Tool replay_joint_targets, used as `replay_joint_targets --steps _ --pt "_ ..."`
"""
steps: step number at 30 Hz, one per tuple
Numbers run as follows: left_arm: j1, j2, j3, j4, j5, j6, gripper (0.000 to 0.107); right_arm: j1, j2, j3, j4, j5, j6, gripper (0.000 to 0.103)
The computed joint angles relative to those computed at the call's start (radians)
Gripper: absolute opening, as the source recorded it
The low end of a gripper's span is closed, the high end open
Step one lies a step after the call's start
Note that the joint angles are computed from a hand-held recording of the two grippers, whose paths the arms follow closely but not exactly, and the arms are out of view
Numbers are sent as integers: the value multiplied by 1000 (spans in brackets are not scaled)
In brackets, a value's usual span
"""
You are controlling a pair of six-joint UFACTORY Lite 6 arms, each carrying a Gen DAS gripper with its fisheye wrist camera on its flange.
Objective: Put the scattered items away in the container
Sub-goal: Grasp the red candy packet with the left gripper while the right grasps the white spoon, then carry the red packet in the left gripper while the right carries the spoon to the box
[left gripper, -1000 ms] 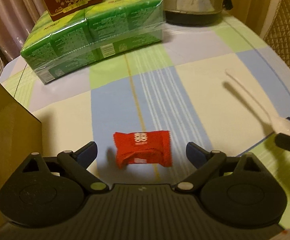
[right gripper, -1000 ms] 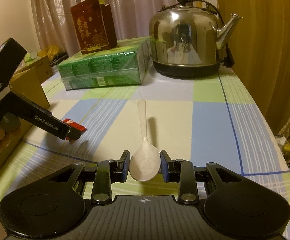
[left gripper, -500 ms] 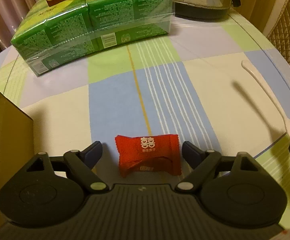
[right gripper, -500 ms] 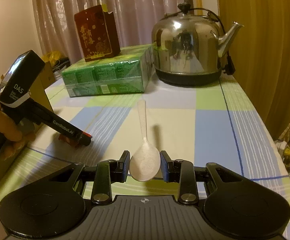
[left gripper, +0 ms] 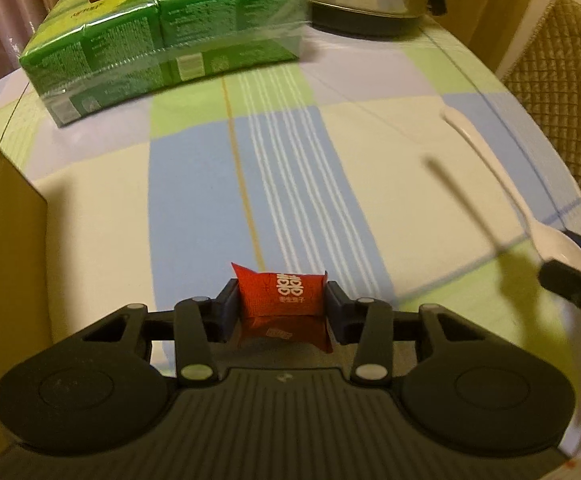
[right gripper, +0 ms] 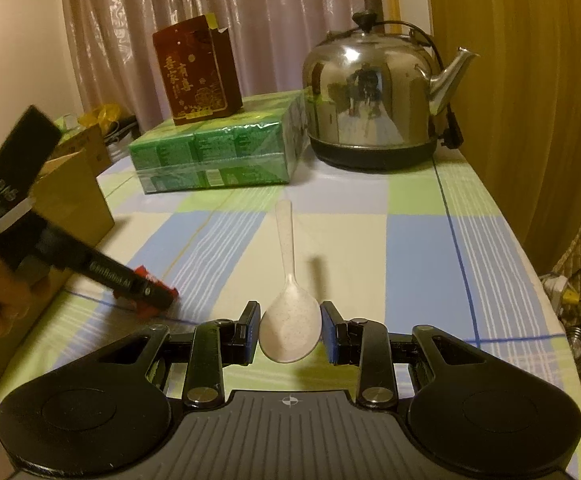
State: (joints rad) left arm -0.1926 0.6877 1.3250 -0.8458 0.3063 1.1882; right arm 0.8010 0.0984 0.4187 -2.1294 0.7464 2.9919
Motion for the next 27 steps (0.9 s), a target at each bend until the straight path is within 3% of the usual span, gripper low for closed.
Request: replay_joint_targets --steps 5,9,15,27 --pt "-6 -209 -287 -308 -19 350 39 115 -28 -18 132 9 -32 29" --pt "-6 -360 -474 -417 -19 474 39 227 -47 -33 273 28 -45 29" --pt "2 -573 -689 -407 -1 485 39 414 -66 -30 500 59 -93 29" --pt "51 -907 -920 -167 98 263 39 688 -118 40 863 196 -219 29"
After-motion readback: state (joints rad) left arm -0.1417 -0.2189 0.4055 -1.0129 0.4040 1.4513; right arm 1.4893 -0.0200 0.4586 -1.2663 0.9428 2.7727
